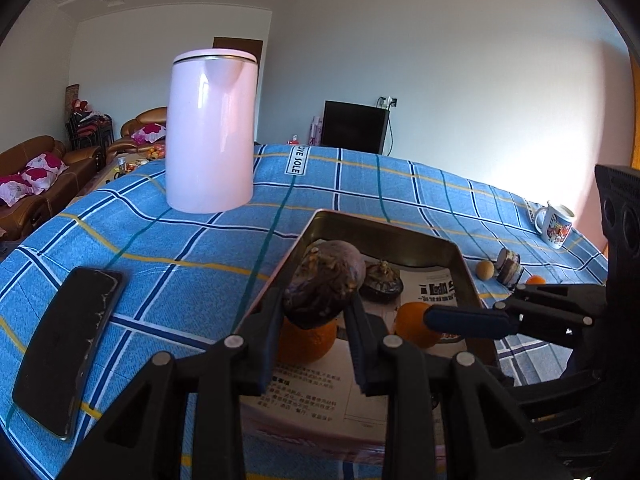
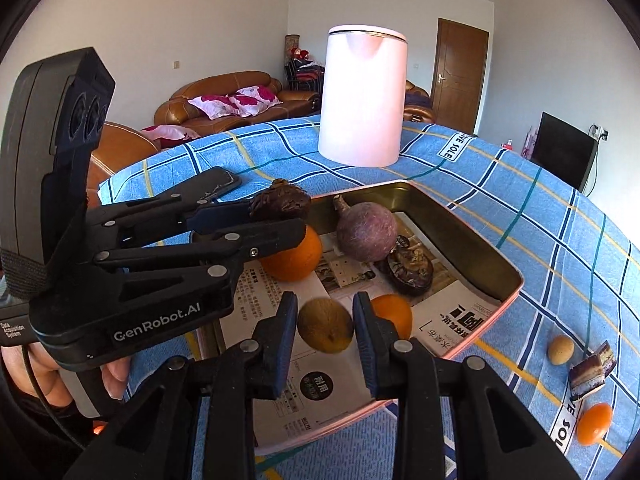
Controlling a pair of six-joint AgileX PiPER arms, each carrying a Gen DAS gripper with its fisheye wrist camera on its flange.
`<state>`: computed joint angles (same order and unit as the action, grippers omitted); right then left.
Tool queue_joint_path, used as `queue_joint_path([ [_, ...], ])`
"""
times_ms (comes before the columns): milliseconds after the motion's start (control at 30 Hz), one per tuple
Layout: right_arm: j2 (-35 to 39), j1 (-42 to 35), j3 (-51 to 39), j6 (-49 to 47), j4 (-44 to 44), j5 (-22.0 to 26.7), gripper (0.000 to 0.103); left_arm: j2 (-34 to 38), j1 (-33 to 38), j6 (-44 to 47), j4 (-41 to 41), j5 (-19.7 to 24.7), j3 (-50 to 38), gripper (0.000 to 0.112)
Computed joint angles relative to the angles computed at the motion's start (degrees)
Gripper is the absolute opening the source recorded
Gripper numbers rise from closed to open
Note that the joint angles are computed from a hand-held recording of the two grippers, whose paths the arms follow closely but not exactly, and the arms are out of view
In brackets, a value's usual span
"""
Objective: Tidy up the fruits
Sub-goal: 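Open both tools to drop the brown fruits into the tin, then grasp a mandarin with the right tool while the left tool reaches toward the cake rolls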
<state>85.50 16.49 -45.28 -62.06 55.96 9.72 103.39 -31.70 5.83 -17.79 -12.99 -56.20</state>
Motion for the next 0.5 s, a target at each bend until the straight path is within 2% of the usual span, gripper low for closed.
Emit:
queue_joint_path([
  [33, -0.5, -0.3, 0.5, -3.6, 3.7, -0.1, 0.048, -0.1, -0.1, -0.8, 0.7, 0.2, -0.1, 0.034],
  [100, -2.1, -0.9, 2.0, -8.1, 8.3, -1.4, 0.058, -0.6, -0.5, 0.3, -0.3, -0.1, 0.2, 0.038],
  [167, -4.7, -3.1, 3.9, -15.3, 14.8, -0.3, 0.058, -1.7, -1.0, 0.4, -0.6, -1.0, 0.8, 0.048],
  [233, -8.0, -6.3, 6.2, -18.2, 16.4, 0.1, 0.058, -2.8, -1.9, 0.8, -1.0, -1.6, 1.0, 0.058],
  [267, -9.8, -8.0, 7.5, -18.6, 16.1, 0.0, 0.058, -3.1, -2.5, 2.1, -2.0, -1.6, 0.7, 0.059],
  [367, -13.6, -18.0, 9.0, -14.5, 9.1, 3.3, 0.058, -3.5, -4.6, 2.4, -1.4, -0.1, -1.3, 0.06],
  [500, -13.0, -32.3, 7.4, -10.4, 4.4, 6.7, 0.058, -2.3, -8.5, 5.5, -3.6, 2.8, -5.9, 0.067],
])
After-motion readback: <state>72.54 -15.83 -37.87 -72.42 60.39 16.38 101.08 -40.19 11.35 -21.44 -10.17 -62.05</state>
